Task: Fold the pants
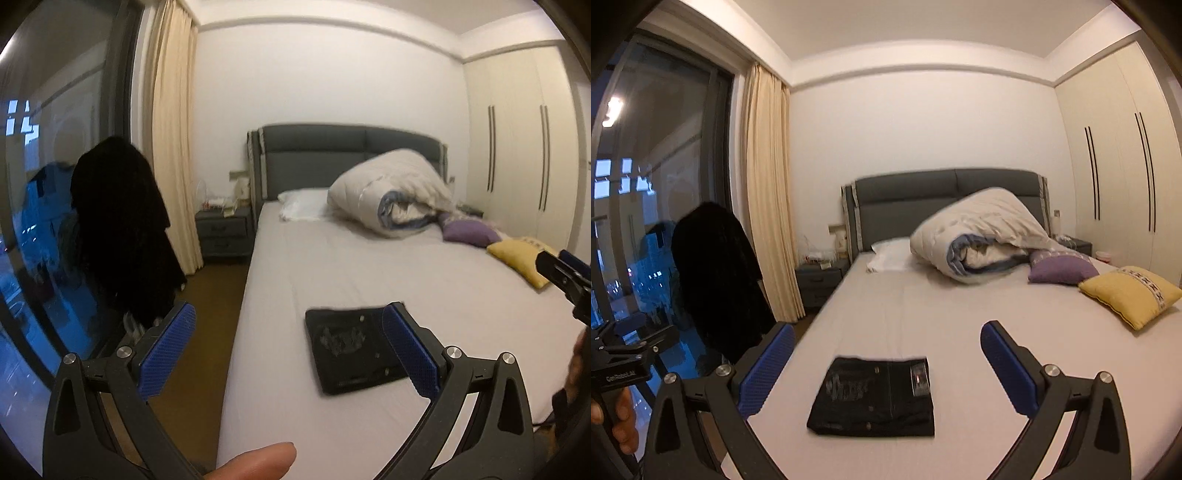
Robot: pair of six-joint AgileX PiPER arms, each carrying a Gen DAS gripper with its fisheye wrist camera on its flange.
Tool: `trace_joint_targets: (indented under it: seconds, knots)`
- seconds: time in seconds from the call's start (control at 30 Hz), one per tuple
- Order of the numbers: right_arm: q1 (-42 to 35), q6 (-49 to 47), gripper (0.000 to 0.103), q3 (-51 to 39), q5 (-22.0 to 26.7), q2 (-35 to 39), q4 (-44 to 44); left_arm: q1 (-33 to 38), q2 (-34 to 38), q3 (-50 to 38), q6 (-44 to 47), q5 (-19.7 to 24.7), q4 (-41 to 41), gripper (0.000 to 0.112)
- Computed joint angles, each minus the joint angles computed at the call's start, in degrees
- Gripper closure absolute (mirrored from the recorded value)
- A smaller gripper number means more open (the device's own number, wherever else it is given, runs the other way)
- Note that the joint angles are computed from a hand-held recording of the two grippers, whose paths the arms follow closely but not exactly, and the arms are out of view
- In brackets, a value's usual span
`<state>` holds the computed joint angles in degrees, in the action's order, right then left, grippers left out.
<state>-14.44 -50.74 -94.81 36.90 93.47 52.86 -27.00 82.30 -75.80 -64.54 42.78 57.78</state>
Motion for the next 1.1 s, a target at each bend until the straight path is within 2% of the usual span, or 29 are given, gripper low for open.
trace_joint_targets:
  seconds: [0.1, 0.3, 0.63, 1.1]
  knots:
    - [1.47, 9.14, 0.0, -0.6, 1.08, 0.01, -8.84, -0.54, 1.36, -0.26, 3.03, 2.16, -4.3, 0.009]
    - [3.36, 19.33, 0.0, -1.65, 3.88, 2.13, -17.96, 0.66, 3.81, 1.61, 5.79, -0.43, -11.75, 0.009]
    - [7.4, 23.79, 0.0, 0.37, 1.84, 2.34, -25.75, 6.11, 10.9, -0.44, 11.4, -3.48, -20.06, 0.009]
    - [8.65, 25.34, 0.0, 1.03, 2.6, 2.94, -27.91, 7.86, 14.33, -2.24, 13.79, -4.45, -22.58, 0.009]
